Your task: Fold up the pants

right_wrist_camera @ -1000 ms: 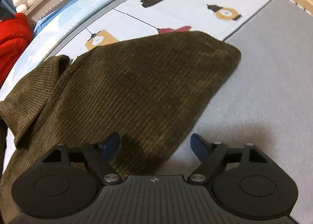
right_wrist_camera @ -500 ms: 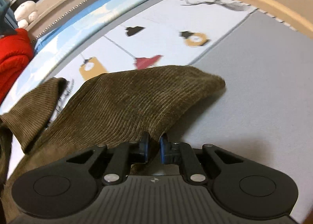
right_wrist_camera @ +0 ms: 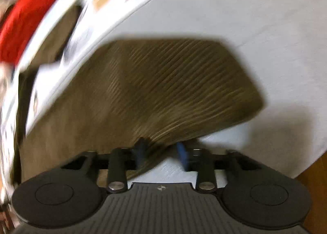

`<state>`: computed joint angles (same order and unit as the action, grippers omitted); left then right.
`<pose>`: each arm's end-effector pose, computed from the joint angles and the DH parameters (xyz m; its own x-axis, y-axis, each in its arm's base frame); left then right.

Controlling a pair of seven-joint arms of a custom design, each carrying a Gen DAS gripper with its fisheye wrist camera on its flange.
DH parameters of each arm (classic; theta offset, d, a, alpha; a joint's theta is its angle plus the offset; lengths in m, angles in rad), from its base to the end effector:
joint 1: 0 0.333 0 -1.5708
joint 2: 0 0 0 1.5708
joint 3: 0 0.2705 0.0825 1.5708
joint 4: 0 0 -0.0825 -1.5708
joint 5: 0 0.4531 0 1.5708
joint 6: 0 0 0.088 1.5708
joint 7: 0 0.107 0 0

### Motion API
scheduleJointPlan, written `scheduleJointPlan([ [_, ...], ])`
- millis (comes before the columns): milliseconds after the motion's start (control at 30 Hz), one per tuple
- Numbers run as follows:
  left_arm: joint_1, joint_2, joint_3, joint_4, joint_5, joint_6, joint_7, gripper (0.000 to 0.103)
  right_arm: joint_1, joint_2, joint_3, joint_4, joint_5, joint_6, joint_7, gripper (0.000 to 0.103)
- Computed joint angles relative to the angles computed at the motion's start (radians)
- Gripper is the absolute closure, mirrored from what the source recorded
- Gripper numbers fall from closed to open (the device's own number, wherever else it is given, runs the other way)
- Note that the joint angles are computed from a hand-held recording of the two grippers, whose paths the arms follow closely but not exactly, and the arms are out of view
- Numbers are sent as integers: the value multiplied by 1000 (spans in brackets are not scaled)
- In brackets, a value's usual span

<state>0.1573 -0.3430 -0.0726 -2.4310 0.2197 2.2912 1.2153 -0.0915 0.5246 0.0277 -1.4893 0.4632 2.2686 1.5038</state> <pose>0.5270 0.0508 0.3763 0.3215 -0.9371 -0.1359 -0.9271 -0.2824 -0.2463 0.7639 -0.0402 0.3274 -0.1891 -0.8956 -0.4026 -0.9317 0.2931 -0.2144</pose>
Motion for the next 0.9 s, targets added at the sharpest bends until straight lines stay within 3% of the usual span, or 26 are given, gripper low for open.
scheduleJointPlan([
  [100, 11, 14, -12, 22, 28, 33, -55, 41, 14, -13, -57, -34, -42, 80, 172, 59],
  [267, 11, 63, -19, 67, 83, 55, -91, 39, 44, -45, -117, -118, -182, 286, 415, 55],
  [367, 4, 75, -29, 91, 114, 45, -122, 30, -15, -36, -55, -118, -128, 315, 333, 48],
  [467, -2, 77, -30, 101, 140, 37, -136, 30, -45, -6, -11, -93, -90, 381, 206, 47],
  [533, -4, 69, -30, 100, 152, 36, -153, 30, -66, 22, 16, -63, -64, 392, 122, 41],
  [633, 0, 20, -34, 74, 169, 40, -204, 30, -86, 97, 53, 37, -27, 334, 15, 38],
  [800, 10, -111, -51, 2, 168, 85, -329, 30, -56, 148, 35, 120, -61, 274, -49, 33],
  [867, 10, -139, -59, -10, 155, 108, -365, 30, -48, 159, 44, 138, -60, 284, -80, 59],
  [900, 10, -139, -63, -6, 153, 112, -372, 30, -55, 150, 57, 132, -49, 293, -120, 81],
])
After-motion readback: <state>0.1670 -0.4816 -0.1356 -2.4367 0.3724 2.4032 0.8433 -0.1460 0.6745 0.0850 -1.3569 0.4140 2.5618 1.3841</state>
